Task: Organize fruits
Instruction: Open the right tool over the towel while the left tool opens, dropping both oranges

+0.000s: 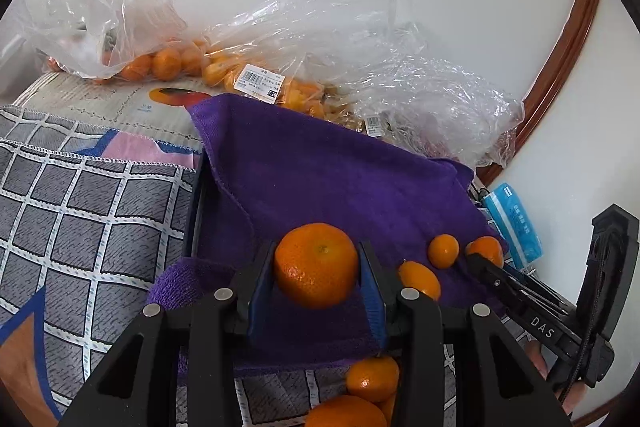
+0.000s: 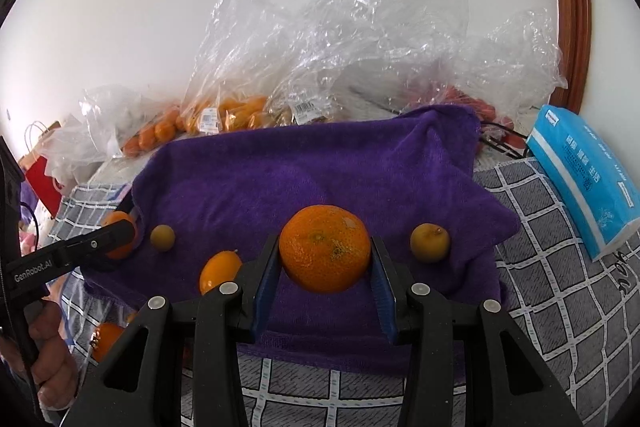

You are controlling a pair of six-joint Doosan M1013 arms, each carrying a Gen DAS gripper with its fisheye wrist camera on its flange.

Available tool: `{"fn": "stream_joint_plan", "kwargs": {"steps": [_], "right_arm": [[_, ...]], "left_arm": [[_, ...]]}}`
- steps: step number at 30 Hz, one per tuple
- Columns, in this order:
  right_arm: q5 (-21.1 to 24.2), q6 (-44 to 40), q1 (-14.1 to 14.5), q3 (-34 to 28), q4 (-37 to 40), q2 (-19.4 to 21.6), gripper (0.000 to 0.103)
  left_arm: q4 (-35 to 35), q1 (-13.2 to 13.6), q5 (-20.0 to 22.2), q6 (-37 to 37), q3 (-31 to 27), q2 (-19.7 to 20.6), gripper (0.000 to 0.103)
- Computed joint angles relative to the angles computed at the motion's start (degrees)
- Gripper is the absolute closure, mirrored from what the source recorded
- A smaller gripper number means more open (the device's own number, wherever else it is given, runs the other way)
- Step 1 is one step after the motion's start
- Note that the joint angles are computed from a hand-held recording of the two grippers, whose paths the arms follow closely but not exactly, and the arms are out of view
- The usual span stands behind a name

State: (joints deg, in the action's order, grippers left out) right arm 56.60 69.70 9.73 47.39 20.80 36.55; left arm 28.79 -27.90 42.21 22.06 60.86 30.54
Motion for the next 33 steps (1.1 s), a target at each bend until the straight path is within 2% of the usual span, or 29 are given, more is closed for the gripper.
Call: {"fn": "stream_joint_plan", "kwargs": {"steps": [4,11,15,21,25,33], "right_arm": [[1.6,1.3,0.2,-1.0,-1.4,0.8,0.060],[-0.5,0.3,0.5,0.4,-2.4,0.2,0.059],[-1.1,0.4,0.6,0.7,-2.4,0.0,0.055],[-4.2,-0.3,0.3,2.1,-0.4,-1.0,0.048],[-5.3,-0.4,0.1,2.7,0.8,-1.4,0.047],[-8.3,0.3,0.2,4.2,0.3,-2.3,0.046]], "left_arm": [[-0.4,0.1,-0.7,-0.1,0.2,-0.1,0.065],[0.7,-0.3,1.2,0.6,-0.8,0.4,0.065],[1.3,-0.4,0.4,0.8,-0.6,0.3,0.065],[2.2,-0.7,1.3,1.4,-1.2,0.7,0.062],[3.4,-0.8,-0.4,0.1,-0.4,0.2,0.059],[4.6,-0.8,-0.9,-1.6,0.1,-0.2,0.057]]}}
